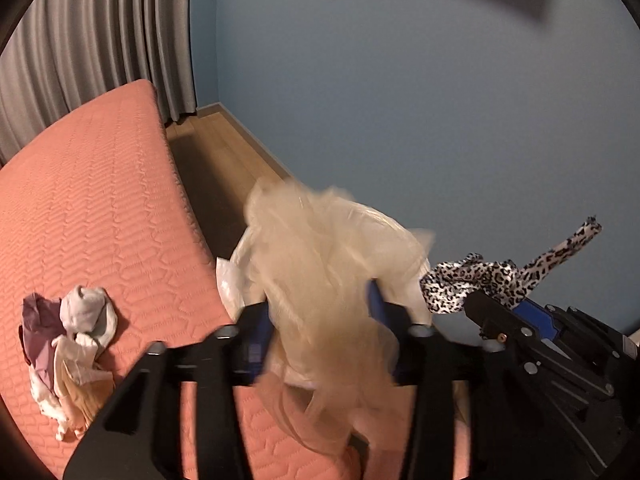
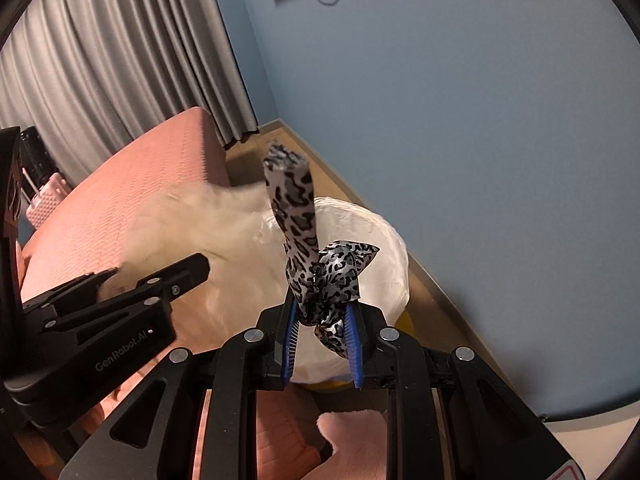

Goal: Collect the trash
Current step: 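Carry the tulle and leopard scarf over the white-lined wastebasket with both tools, then open both tools to drop the tulle and scarf into the wastebasket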

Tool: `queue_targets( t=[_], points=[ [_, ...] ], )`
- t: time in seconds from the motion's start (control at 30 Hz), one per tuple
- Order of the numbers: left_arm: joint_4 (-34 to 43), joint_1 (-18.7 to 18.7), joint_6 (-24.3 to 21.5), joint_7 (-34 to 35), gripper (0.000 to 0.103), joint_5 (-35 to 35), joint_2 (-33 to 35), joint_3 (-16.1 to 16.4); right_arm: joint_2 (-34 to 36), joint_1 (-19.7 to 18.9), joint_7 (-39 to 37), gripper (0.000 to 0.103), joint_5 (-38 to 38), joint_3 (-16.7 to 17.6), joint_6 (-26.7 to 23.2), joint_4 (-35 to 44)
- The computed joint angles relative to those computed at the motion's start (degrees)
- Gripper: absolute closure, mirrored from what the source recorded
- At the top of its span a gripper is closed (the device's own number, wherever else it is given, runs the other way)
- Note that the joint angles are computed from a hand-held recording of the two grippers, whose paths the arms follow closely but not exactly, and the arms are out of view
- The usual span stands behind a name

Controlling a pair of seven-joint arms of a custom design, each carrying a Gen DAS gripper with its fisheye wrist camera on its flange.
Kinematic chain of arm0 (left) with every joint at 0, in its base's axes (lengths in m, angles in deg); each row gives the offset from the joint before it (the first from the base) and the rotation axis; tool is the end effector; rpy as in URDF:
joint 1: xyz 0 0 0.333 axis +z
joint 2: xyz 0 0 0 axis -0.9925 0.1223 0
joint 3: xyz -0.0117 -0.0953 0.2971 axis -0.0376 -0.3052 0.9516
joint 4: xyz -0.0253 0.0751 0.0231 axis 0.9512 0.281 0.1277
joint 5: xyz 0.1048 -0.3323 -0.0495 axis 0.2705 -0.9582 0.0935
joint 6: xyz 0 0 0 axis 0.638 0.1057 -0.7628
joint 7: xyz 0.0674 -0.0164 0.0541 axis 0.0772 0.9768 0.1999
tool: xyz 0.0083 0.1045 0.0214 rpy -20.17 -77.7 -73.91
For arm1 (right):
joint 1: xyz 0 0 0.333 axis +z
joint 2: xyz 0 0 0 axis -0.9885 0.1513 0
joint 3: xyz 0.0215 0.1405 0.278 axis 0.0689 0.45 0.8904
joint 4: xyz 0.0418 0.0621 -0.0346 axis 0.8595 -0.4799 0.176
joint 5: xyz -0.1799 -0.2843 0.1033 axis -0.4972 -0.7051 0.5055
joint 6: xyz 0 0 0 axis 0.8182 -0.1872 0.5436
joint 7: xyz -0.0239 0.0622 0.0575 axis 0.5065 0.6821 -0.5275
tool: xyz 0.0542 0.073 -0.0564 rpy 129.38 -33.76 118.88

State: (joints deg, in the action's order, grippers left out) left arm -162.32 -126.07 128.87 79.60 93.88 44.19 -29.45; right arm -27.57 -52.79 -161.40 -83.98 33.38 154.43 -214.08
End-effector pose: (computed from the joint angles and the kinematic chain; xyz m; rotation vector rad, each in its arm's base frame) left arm 0.4460 -0.5120 0.4326 -1.5748 2.1766 -0.8923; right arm 0.3818 0.3418 0.4197 -1.5473 1.9727 -0.5381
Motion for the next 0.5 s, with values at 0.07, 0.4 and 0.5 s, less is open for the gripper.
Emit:
queue_targets(
  t=[0.07, 0.4, 0.5],
  points=[
    [1.24, -1.82, -0.86, -3.36, 0.031, 3.09, 0.51, 2.2, 0.36, -0.27, 0.22, 0.083, -0.34, -0.33, 0.57, 0.13],
    [-0.75, -0.15, -3.9, -11.97, 0.023, 8.83, -1.62, 1.66, 3.21, -0.25, 0.96, 0.077, -3.3, -1.6, 2.53, 1.79],
    [-2.35, 0.45, -4.38, -14.62, 0.022, 10.58, -2.81, 1.19, 4.78, 0.19, -0.32, 0.069, -2.06, -1.74, 2.08, 3.9]
  ],
)
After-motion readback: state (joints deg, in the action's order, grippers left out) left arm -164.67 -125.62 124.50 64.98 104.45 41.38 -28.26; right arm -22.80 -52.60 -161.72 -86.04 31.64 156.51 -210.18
